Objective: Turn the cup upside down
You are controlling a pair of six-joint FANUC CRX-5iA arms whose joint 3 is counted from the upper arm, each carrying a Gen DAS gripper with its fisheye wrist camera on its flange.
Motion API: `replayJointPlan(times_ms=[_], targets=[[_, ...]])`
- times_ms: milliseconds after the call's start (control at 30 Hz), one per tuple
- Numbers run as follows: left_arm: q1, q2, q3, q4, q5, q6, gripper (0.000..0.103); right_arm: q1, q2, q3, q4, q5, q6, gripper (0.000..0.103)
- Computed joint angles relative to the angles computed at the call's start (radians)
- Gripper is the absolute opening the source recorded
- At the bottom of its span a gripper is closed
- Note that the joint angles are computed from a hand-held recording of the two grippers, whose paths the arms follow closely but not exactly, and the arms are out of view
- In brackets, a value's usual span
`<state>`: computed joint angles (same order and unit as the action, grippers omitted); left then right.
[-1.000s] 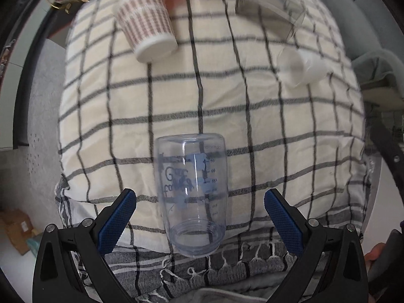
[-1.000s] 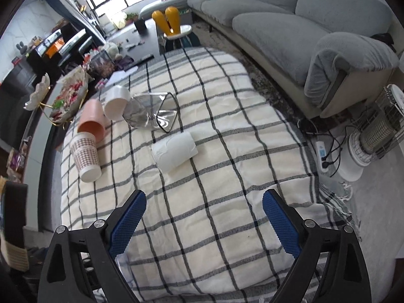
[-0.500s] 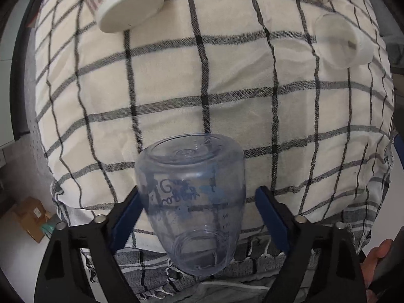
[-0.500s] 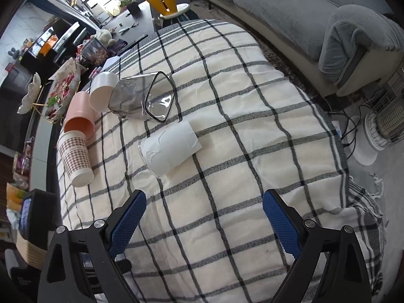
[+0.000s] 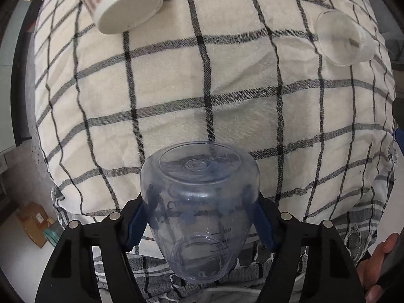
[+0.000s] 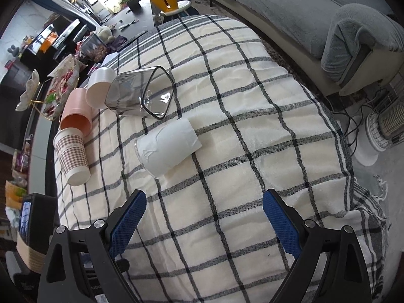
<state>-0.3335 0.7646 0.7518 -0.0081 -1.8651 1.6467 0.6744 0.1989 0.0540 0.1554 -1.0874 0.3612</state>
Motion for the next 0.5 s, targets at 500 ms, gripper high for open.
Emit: replayJointPlan(times_ms=[500], targets=[[-0.015,-0.409,-0.389,-0.018,0.503,-0.030,0.071,0.089,-0.078,-0.052,0.167,-0.005,-0.077,0.094]])
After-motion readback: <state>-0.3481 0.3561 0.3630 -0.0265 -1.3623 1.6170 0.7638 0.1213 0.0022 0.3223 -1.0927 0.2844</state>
